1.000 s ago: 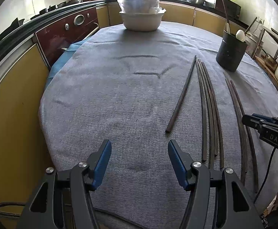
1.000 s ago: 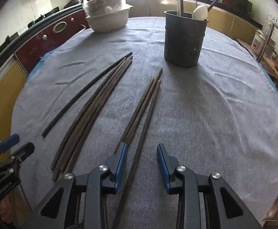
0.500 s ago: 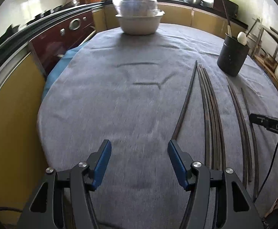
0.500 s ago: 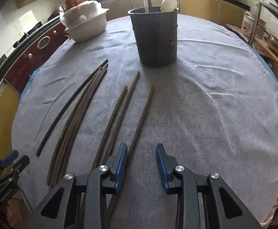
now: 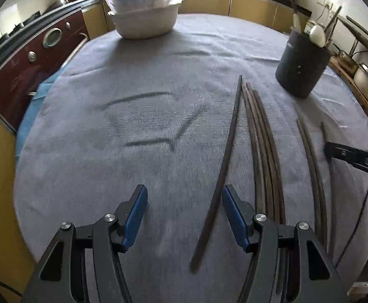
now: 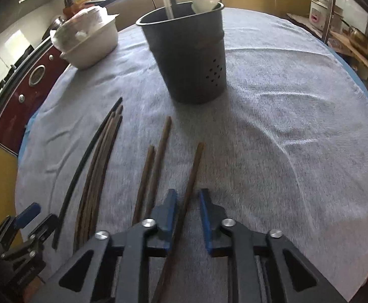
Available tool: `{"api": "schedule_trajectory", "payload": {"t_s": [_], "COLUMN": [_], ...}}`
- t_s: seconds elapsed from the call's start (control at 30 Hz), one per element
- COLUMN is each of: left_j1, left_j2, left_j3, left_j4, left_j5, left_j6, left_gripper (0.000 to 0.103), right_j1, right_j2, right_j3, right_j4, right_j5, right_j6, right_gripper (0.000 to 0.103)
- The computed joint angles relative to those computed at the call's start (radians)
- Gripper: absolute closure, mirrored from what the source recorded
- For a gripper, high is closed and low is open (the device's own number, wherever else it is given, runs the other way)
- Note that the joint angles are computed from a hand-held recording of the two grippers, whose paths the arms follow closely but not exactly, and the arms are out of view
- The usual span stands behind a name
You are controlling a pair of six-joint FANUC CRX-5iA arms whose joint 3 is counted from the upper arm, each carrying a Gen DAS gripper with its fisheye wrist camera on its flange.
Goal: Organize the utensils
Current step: 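Pinch a dark chopstick with the right tool while the left tool pinches another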
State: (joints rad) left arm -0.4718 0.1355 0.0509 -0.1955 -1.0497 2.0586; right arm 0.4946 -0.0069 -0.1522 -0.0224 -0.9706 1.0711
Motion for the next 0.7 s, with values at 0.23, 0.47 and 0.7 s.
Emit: {"api": "schedule_trajectory", "payload": {"t_s": [0.23, 0.47, 0.7], "left_j1": [-0.015, -0.03, -0.044], "left_j2": [0.019, -0.005, -0.095], "left_j3": [0.012, -0.006, -0.095], "left_j4": [-0.025, -0.046, -0.002], "left_j5": [0.064, 0.072, 0.038], "left_j6": [-0.034, -0.001, 0.031], "left_gripper": [0.086, 0.096, 0.097], "right_j1": [-0.147, -0.3, -0.344], "right_j2": [-0.015, -0.001, -0.025], "right_j3": [0.024, 0.051, 0.039], "right_j4": [-0.287, -0.558, -0.605], "right_j5": [0.023, -0.022, -0.066], "right_j6": [0.191, 0.349, 0.374], "right_gripper": [0.093, 0.095, 0.097]}}
